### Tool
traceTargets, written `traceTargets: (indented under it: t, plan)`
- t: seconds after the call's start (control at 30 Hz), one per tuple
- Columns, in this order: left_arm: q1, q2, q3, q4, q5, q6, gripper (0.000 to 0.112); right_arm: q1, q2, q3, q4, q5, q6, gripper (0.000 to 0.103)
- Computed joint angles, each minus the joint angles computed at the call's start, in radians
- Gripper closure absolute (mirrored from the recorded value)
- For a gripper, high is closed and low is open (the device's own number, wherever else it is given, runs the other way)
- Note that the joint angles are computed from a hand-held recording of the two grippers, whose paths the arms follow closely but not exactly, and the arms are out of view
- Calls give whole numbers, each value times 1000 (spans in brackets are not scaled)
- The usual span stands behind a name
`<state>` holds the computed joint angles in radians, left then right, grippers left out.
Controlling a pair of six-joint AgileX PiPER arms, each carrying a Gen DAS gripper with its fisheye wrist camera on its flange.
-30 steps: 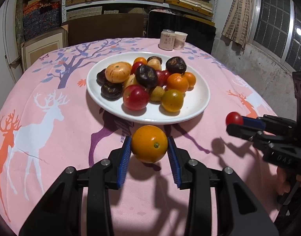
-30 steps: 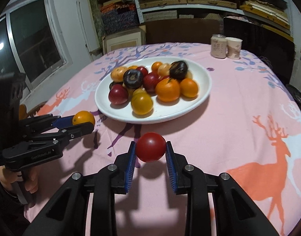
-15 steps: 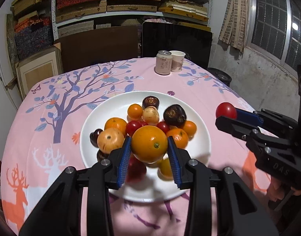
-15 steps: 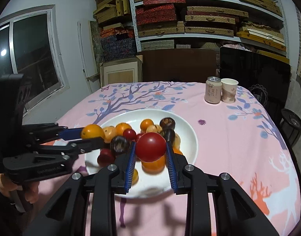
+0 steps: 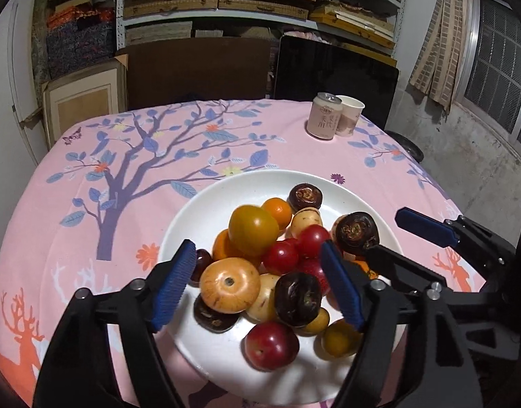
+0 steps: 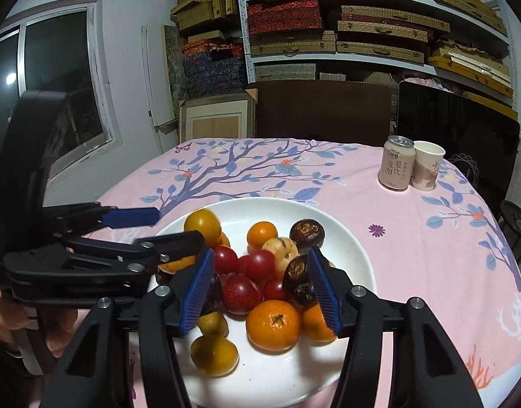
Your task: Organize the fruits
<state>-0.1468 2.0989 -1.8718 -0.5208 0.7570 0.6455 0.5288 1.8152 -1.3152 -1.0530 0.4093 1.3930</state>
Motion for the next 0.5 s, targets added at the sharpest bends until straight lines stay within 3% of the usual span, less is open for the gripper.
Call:
traceTargets:
  t: [0.1,0.27,0.37,0.5]
  plan:
    - [12,-91,150,-31,-74,73,25,25,-74,100,-47,-22,94,44]
    - [47,-243,419,-84,-112,192,16,132,-213,297,-161,23,342,6]
    - [61,-326,566,-58,-98,267,16,209,-279,381,-87,51,352,4]
    - [97,-481,796,-80,-187,350,14,353,-344,477,-143,181,568,4]
